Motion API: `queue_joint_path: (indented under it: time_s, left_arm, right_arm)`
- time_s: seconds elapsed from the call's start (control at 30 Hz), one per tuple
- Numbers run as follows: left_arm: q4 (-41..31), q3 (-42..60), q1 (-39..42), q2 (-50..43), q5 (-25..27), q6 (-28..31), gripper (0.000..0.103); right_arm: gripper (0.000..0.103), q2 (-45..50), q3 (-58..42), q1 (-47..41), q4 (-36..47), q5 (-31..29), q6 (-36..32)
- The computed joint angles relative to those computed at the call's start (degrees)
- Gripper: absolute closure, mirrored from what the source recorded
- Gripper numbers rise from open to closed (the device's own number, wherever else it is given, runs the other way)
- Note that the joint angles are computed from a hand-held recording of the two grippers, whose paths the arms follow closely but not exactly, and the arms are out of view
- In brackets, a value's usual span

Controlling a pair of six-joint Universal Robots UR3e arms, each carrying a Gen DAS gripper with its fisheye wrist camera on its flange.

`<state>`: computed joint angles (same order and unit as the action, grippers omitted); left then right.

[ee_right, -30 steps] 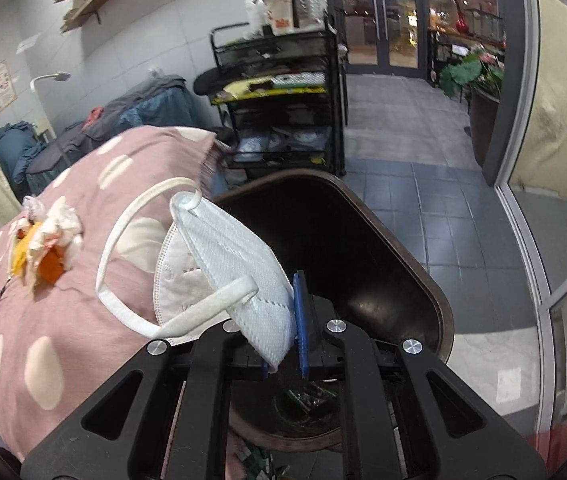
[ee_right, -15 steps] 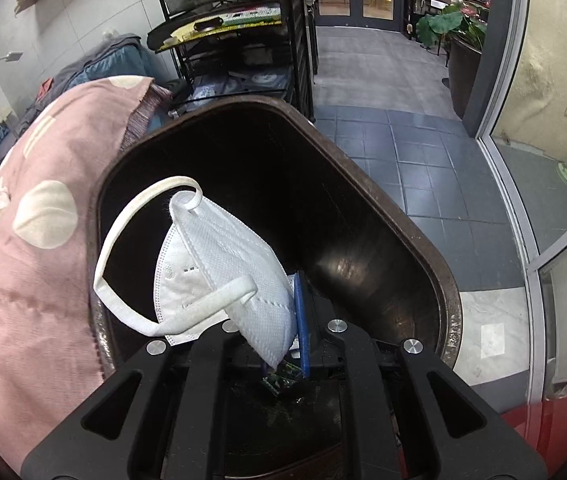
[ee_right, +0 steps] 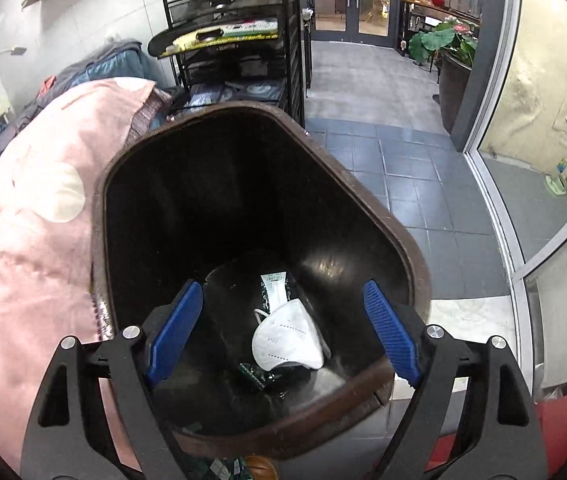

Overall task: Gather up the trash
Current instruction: 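Lower the orange foam net into the bin and open the left tool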

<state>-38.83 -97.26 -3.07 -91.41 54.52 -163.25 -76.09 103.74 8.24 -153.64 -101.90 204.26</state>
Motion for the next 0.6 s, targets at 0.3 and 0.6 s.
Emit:
queue_joint_path:
  time_s: [0.3,0.6]
  left_arm:
    - [-1.4,9.4,-6.0,-8.9,3.5,-1.6,0.076]
    - [-4.0,16.6,-10.0,-15.7,7.2,-1.3,0.076]
  right_arm:
    - [0.017,-8.3,4.8,1.0,-0.7,-4.2,1.5]
    - [0.017,-13.8,8.1,-0.2,0.3,-7.2,3.0]
